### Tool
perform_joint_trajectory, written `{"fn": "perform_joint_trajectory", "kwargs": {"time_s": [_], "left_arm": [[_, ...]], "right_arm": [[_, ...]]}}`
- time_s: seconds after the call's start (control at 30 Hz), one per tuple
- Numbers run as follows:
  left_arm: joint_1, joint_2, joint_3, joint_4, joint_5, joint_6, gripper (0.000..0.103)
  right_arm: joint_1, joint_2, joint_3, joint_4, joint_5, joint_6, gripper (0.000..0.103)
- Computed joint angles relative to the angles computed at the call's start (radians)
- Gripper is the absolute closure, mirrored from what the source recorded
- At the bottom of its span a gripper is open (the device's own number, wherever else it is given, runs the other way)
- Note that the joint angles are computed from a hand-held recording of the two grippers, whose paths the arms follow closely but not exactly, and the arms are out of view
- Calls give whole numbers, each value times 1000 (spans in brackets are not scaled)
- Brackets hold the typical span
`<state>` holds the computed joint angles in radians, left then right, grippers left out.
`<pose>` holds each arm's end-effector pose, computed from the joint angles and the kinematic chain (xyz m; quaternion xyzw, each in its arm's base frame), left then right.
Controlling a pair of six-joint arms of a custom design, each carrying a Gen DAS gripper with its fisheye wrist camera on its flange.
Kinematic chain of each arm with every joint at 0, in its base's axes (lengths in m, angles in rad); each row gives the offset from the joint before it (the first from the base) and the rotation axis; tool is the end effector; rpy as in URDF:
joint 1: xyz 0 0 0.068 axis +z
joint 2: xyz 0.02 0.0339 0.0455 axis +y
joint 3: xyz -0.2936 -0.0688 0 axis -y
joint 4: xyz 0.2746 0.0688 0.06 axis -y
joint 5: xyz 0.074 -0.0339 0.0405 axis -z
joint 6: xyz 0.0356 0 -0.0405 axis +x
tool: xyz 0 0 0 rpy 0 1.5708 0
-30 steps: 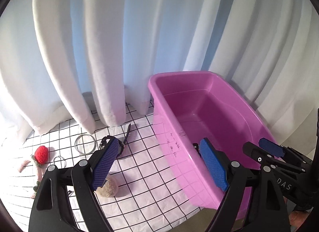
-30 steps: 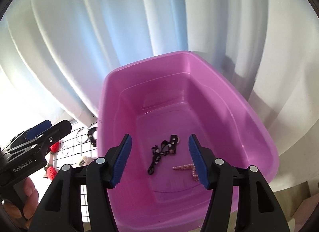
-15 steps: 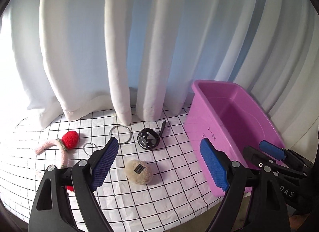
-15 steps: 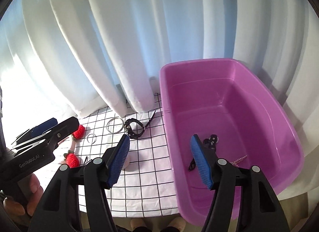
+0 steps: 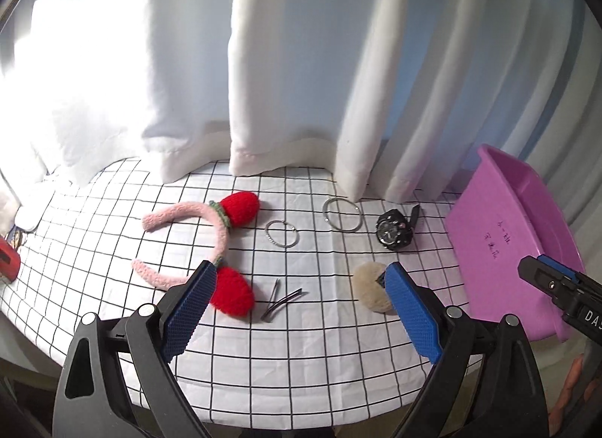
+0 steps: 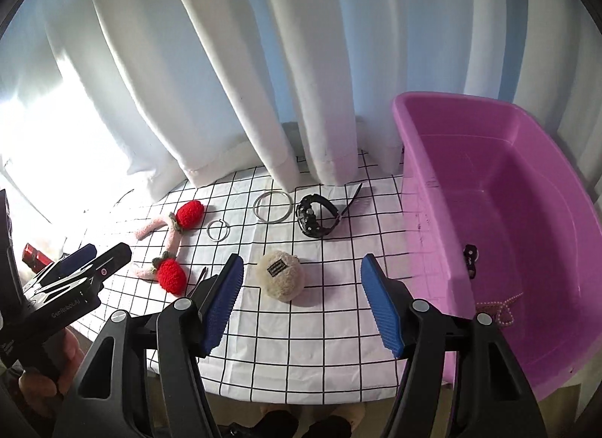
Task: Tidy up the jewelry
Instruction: 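Move both tools back over the table toward the headband and pom-pom, then close the left tool on the pink headband while the right tool grasps the beige pom-pom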
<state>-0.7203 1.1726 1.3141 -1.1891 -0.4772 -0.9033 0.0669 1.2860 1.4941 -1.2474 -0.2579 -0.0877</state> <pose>0.1779 -0.1344 0.3908 -0.1466 0.9291 -0.0252 0.3386 0.2476 0.0257 0.4172 -0.1076 0.9514 0.1214 0.2617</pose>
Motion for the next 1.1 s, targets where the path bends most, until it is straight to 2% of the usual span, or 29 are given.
{"fn": "perform_joint_trajectory", "kwargs": {"time_s": [0.1, 0.17, 0.33, 0.6, 0.83, 1.1], "left_arm": [[49, -51, -67, -17, 24, -16, 14], [85, -85, -113, -18, 44, -25, 14], [182, -124, -203, -9, 101, -11, 14], [336, -139, -338, 76, 194, 108, 14], [491, -84, -385, 181, 270, 247, 14], [591, 63, -359, 303, 320, 360, 14]], "right_arm": [[31, 8, -35, 9, 7, 14, 40], [48, 11, -65, 19, 7, 21, 36], [91, 37, -129, 52, 28, 43, 36], [147, 97, -209, 113, 64, 86, 34], [181, 164, -239, 172, 86, 136, 34], [212, 244, -226, 221, 122, 184, 34]]}}
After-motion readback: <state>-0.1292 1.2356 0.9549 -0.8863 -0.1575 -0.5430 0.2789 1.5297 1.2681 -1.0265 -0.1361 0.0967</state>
